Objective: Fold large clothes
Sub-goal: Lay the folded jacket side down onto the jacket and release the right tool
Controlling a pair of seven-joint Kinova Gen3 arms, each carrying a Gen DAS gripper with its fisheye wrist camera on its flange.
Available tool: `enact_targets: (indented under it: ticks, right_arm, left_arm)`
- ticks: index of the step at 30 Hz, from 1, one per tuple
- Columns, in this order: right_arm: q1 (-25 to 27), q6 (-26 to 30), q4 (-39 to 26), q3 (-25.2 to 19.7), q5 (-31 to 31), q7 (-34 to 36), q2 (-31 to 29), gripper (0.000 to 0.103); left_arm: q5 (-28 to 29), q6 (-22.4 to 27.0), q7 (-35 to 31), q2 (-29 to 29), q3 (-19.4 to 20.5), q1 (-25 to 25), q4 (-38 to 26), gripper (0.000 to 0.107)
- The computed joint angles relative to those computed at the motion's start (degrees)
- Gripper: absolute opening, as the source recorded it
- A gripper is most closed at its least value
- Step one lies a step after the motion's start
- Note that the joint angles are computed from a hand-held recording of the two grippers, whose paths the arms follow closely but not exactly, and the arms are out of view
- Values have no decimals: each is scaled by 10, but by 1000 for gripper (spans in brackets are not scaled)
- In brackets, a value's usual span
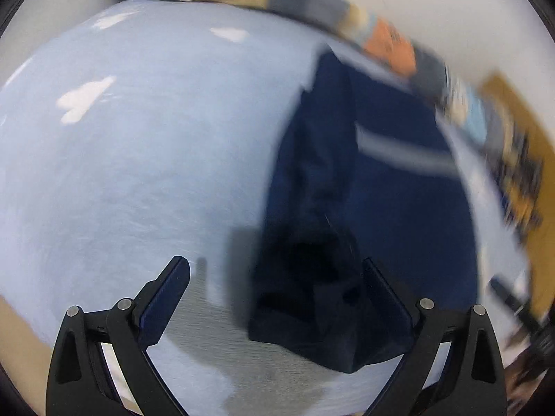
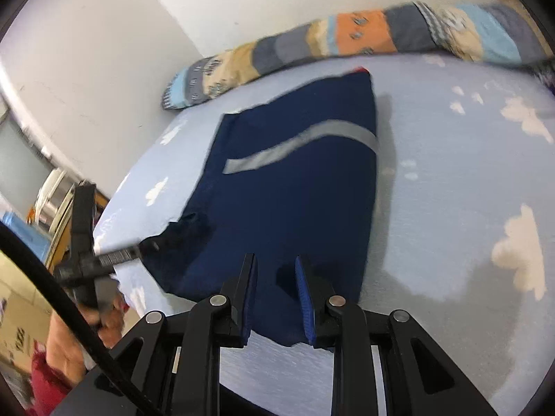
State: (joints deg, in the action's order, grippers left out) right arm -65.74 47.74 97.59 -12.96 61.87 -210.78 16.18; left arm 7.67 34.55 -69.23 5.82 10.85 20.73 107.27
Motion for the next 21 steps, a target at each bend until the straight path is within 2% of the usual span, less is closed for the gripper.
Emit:
enact_targets:
  ticks: [2,4,6,8,9,11,13,15,17,19,21]
  right_arm:
    - [-19,8,-22,16,-6,47,10,26]
    - [-7,17,-46,-2,-8,93,26,26]
    - [27,46,-80,-53,-19,140,56,25]
    - [78,56,-90,-101,-62,177,77,14]
    - [105,46,-80,-119,-86,182,79,8]
    - [143,5,-50,-135,-122,164,69,5]
    - [140,-37,-32,-112,-137,165,53,5]
    - [143,-64,-25,-103,-148,165,43,7]
    - [124,-100,-4,-71,-126,128,9,11]
    - [81,-99,15,-18,-82,85,-18,16]
    - [43,-80,18,32,-69,75,-27,16]
  left_arm:
    - [20,-45,-7,-34,-5,-8,30,99]
    - [59,-92,-38,-58,-1,-11,55,99]
    - [106,-118,-84,-65,-2,-3,62,99]
    - [124,-133,-120,-62,9,1,61,99]
    - [119,-137,-128,-58,16,6,57,99]
    - [132,-129,-159,-47,21,12,44,99]
    - [121,-120,-177,-35,36,9,33,99]
    - [78,-115,-165,-21,20,47,21,99]
    - [31,-104,-140,-13,19,65,12,99]
    - [9,-95,-137,-2,41,60,5,99]
    - [-28,-73,-117,23,25,94,-17,99]
